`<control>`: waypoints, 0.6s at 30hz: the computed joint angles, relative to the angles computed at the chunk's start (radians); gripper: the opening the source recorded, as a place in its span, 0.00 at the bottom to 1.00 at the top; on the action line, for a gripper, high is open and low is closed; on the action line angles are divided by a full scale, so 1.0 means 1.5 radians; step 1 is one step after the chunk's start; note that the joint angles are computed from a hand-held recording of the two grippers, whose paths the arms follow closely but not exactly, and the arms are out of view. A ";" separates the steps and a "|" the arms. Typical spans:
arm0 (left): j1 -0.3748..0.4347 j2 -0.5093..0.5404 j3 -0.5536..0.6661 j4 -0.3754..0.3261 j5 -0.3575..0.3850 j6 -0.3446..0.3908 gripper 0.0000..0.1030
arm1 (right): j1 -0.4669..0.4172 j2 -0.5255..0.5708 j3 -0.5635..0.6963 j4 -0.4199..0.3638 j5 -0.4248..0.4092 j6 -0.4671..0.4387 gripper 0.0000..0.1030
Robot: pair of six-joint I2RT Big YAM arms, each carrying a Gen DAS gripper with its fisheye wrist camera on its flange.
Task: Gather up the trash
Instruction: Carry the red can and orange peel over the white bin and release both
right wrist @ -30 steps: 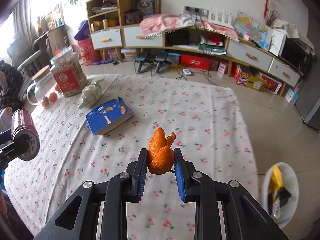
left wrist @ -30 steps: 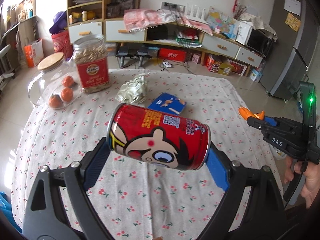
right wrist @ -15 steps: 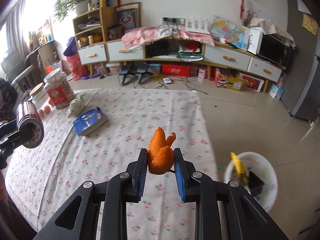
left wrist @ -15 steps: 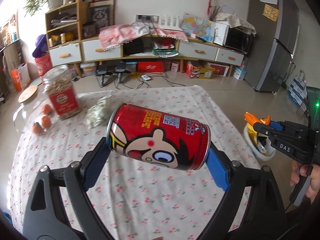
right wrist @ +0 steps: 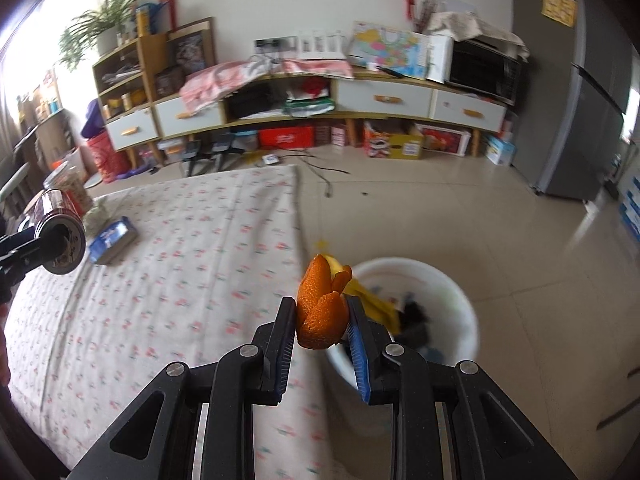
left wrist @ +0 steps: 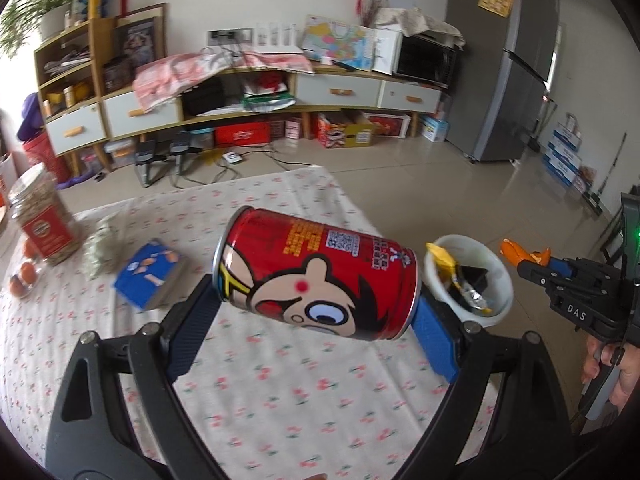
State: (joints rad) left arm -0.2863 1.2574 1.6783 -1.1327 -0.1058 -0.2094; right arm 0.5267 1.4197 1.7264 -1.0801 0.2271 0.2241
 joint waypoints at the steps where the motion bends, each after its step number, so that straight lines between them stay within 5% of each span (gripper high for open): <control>1: -0.009 0.007 0.006 0.000 -0.002 -0.001 0.88 | -0.013 -0.014 -0.015 0.003 -0.004 0.002 0.26; 18: -0.124 0.171 0.123 -0.017 0.054 0.007 0.88 | -0.153 -0.096 -0.129 0.039 -0.078 0.016 0.26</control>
State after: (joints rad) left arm -0.4717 1.5134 1.8627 -1.1584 -0.0252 -0.1993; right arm 0.2971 1.2753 1.5327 -1.0220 0.1098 0.2486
